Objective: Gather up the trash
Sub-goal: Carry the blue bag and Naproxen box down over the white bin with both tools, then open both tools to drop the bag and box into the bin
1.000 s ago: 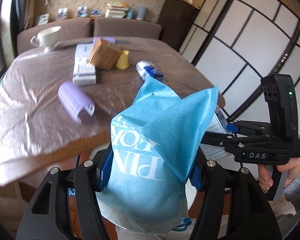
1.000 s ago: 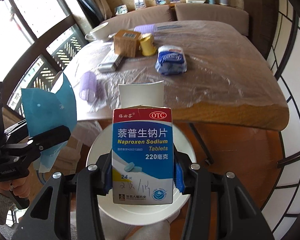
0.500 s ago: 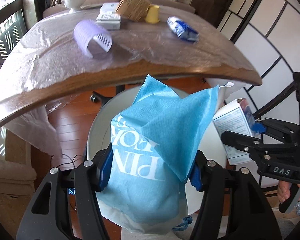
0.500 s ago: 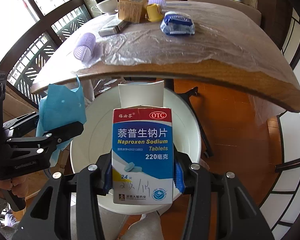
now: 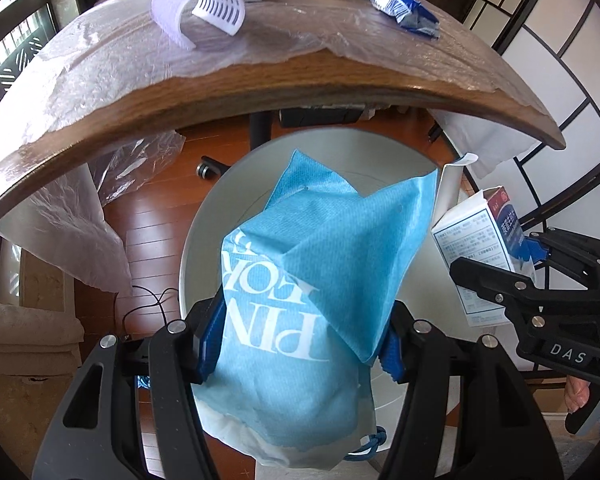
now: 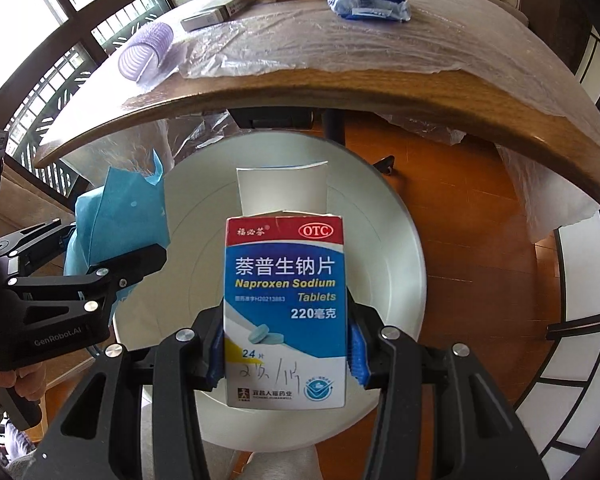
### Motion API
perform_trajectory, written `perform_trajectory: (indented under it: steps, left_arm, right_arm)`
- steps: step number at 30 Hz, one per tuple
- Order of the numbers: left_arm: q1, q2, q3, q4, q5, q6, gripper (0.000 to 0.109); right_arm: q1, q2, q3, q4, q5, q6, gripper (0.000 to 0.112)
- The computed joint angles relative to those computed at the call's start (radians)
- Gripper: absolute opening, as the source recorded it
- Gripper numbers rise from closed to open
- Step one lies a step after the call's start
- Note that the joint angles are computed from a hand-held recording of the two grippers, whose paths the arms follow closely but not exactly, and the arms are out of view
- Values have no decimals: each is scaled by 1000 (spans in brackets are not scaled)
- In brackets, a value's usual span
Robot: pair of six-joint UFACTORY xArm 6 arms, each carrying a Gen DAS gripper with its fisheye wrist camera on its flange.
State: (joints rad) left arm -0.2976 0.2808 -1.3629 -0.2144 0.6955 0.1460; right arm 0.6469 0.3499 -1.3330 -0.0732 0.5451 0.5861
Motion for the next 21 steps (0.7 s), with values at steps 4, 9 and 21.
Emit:
perform_trajectory:
  steps: [4,9,21]
  left_arm:
    - [-2,26,-24,12,18,-10,62]
    - [-8,57,-53,18,38,-12,62]
    - [-28,106,-95,79,47,-2,62]
  right_arm:
    - [-1,31,-27,13,18,-17,46]
    - [-11,53,-44,40,31,-42,46]
    - [-17,104,-104,51,85,-48,46]
